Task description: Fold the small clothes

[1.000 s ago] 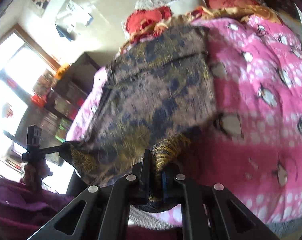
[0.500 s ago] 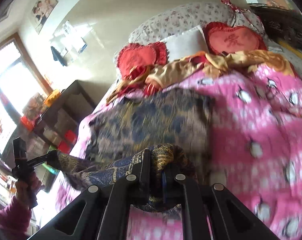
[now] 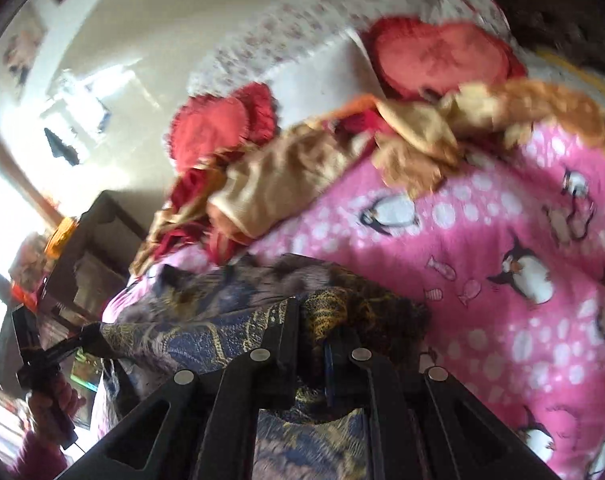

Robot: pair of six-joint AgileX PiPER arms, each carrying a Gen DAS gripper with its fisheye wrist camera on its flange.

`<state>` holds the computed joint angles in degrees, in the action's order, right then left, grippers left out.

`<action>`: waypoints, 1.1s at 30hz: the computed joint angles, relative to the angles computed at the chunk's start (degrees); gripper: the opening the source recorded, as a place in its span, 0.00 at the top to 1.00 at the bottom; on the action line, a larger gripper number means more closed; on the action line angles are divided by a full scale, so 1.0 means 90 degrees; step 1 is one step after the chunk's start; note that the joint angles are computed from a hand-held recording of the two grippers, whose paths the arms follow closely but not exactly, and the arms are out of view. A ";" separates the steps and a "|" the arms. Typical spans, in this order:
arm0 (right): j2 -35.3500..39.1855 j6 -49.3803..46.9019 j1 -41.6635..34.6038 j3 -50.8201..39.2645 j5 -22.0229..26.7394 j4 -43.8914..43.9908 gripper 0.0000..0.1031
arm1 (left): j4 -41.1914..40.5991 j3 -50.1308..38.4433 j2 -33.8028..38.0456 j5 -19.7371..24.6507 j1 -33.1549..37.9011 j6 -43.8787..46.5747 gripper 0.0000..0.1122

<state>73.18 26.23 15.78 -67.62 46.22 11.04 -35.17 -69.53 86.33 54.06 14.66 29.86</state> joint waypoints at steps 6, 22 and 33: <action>-0.0762 -0.0047 -0.0326 0.0599 -0.0280 0.0359 0.67 | -0.0235 -0.0008 -0.0285 0.0472 0.0355 0.0514 0.48; 0.0588 0.0856 0.1629 -0.0209 -0.0323 -0.2386 0.69 | 0.1728 0.0317 -0.0074 -0.0433 -0.1733 -0.0338 0.45; 0.0656 0.1403 0.1251 -0.0958 -0.0204 -0.2381 0.49 | -0.0102 -0.1019 0.0289 0.0721 -0.0101 -0.0173 0.46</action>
<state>79.09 38.85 27.04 -76.25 44.38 -10.39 -36.09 -78.70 88.93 60.55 13.75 28.30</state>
